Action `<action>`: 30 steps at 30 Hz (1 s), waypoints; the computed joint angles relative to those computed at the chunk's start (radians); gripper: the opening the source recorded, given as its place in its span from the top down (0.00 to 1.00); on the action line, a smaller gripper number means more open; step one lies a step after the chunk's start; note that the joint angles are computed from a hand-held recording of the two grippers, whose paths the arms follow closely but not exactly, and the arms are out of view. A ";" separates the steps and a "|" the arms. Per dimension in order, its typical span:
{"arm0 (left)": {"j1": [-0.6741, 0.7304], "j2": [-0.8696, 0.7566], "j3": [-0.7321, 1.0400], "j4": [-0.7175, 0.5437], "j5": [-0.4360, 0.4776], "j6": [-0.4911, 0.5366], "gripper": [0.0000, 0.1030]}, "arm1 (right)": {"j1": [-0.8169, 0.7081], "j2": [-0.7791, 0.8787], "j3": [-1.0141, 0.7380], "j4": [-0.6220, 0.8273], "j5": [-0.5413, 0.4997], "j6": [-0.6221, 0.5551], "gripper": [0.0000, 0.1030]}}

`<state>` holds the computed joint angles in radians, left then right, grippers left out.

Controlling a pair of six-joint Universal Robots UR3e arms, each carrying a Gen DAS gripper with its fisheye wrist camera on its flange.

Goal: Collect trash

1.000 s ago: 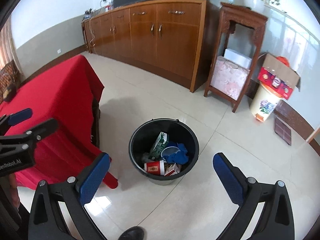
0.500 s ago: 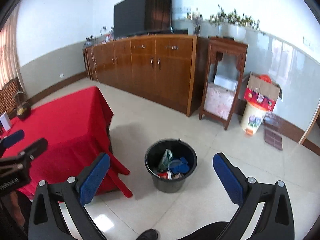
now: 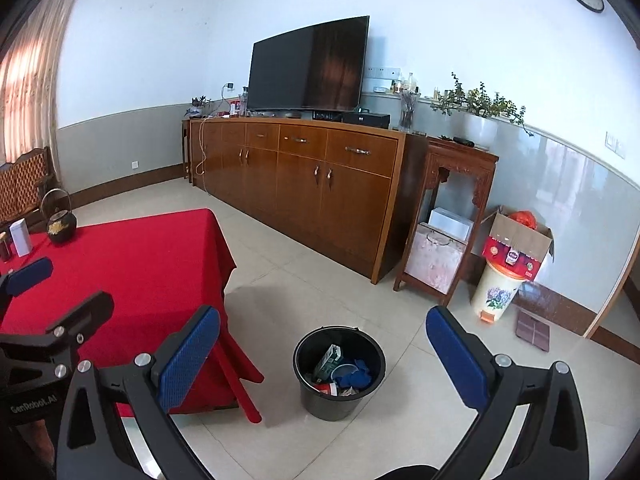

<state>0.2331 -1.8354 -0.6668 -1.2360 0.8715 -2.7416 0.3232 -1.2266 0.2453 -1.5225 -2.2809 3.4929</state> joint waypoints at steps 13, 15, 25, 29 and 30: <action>-0.011 0.020 -0.038 -0.003 0.023 0.005 0.00 | -0.018 -0.083 0.205 -0.096 0.016 0.013 0.00; -0.009 0.027 -0.047 0.000 0.019 0.010 0.00 | -0.022 -0.083 0.205 -0.096 0.020 0.010 0.00; -0.012 0.028 -0.043 -0.011 0.024 0.017 0.00 | -0.009 -0.094 0.240 -0.123 0.000 0.016 0.00; -0.012 0.030 -0.044 -0.015 0.026 0.019 0.00 | -0.006 -0.094 0.242 -0.121 -0.005 0.016 0.00; -0.012 0.032 -0.048 -0.011 0.026 0.018 0.00 | -0.006 -0.092 0.237 -0.117 -0.003 0.017 0.00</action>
